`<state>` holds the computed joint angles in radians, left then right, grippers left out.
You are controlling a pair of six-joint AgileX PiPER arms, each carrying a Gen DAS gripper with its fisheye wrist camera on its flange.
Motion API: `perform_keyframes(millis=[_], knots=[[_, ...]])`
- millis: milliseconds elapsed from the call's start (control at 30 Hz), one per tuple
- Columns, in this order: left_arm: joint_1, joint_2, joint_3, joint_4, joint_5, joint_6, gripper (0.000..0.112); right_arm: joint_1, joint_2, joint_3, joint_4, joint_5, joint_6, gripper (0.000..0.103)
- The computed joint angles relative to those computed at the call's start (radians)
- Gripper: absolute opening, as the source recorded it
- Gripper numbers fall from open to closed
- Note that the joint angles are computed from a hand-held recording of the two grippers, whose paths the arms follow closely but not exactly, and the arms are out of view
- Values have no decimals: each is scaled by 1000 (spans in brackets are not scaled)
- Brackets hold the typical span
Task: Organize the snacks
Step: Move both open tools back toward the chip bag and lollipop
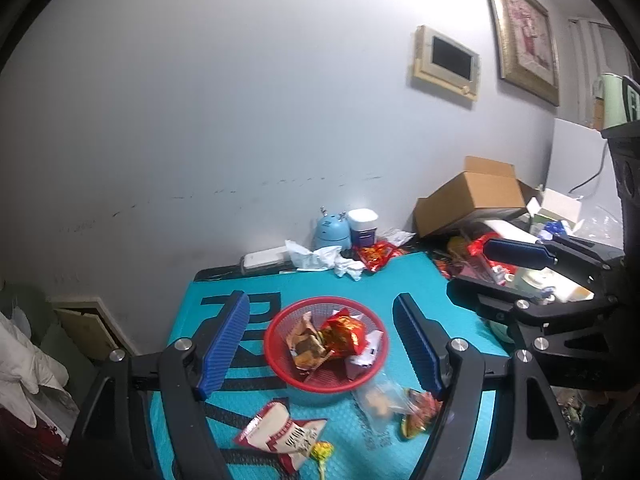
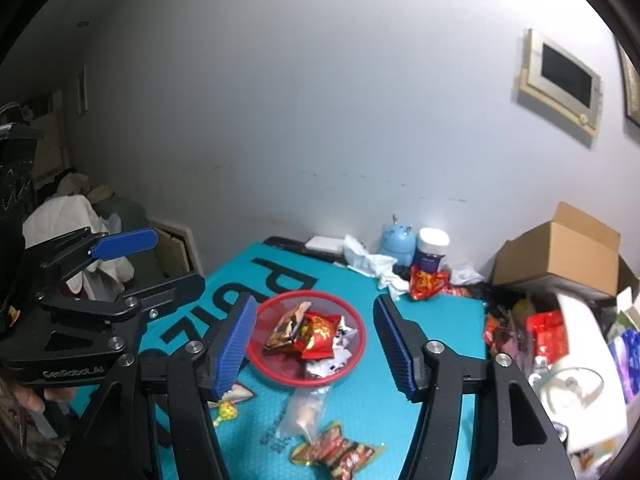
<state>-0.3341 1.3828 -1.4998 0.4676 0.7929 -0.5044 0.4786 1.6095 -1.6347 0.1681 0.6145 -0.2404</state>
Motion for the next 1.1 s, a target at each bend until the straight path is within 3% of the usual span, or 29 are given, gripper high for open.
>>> perform_keyframes(millis=[133,200,267,633,1100], knots=[[-79,-44,26,89,32,-76,83,-11,-85,88,2,-27,1,66],[-119,-64,39,131,50,-114,95,-15,-123,129,-14,-39,19,69],[-155,-88,63,170,57,-155,99,-17,-156,163,-25,-47,32,72],[-256,-162,173,196,101,-248,99,14,-319,368,-165,-83,190,78],[-260,-253,387,142,19,-333,99,85,-406,589,-346,-168,424,78]])
